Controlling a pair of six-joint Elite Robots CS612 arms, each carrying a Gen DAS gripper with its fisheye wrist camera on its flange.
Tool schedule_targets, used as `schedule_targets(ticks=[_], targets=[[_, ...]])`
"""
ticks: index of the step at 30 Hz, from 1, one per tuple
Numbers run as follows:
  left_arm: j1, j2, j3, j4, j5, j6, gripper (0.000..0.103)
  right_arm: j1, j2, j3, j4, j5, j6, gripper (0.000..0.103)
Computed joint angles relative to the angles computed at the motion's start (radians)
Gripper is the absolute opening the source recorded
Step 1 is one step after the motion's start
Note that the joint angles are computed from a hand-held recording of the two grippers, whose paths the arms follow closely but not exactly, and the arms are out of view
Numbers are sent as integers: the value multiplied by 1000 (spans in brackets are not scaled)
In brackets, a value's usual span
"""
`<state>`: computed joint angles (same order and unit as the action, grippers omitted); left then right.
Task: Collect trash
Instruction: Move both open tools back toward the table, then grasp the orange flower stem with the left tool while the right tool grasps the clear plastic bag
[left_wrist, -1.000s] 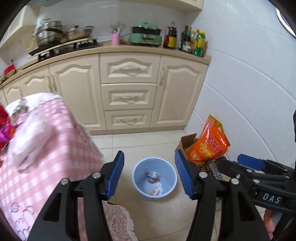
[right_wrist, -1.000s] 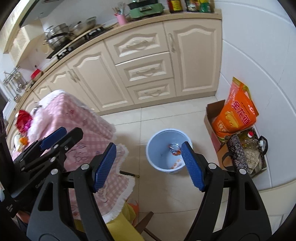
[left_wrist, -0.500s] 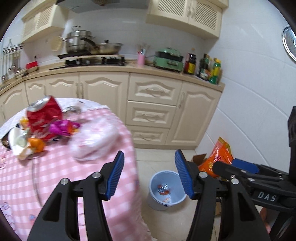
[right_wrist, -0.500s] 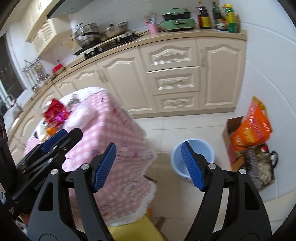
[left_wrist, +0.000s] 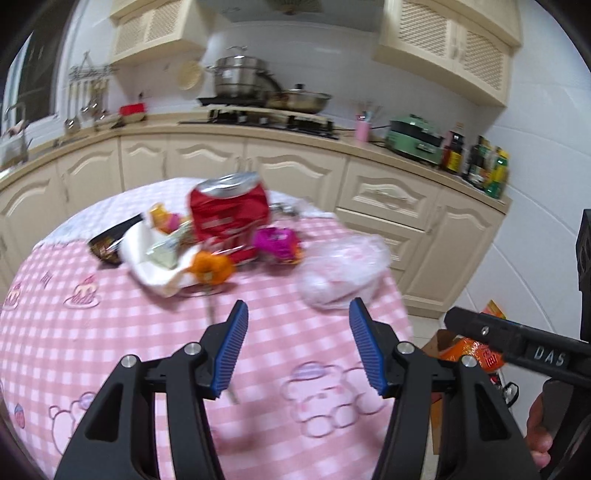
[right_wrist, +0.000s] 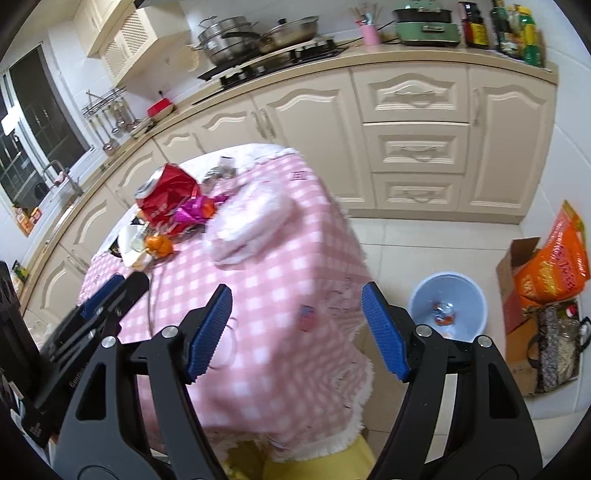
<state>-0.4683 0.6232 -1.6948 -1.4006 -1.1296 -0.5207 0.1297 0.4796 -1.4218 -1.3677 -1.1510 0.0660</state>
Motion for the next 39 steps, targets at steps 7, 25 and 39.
schedule_targets(ticks=[7, 25, 39], targets=[[28, 2, -9, 70, 11, -49, 63, 29, -35, 85, -11, 8, -28, 75], [95, -32, 67, 163, -99, -192, 67, 60, -115, 312, -89, -10, 48, 83], [100, -58, 114, 186, -80, -219, 55, 74, -118, 341, -150, -10, 0, 42]])
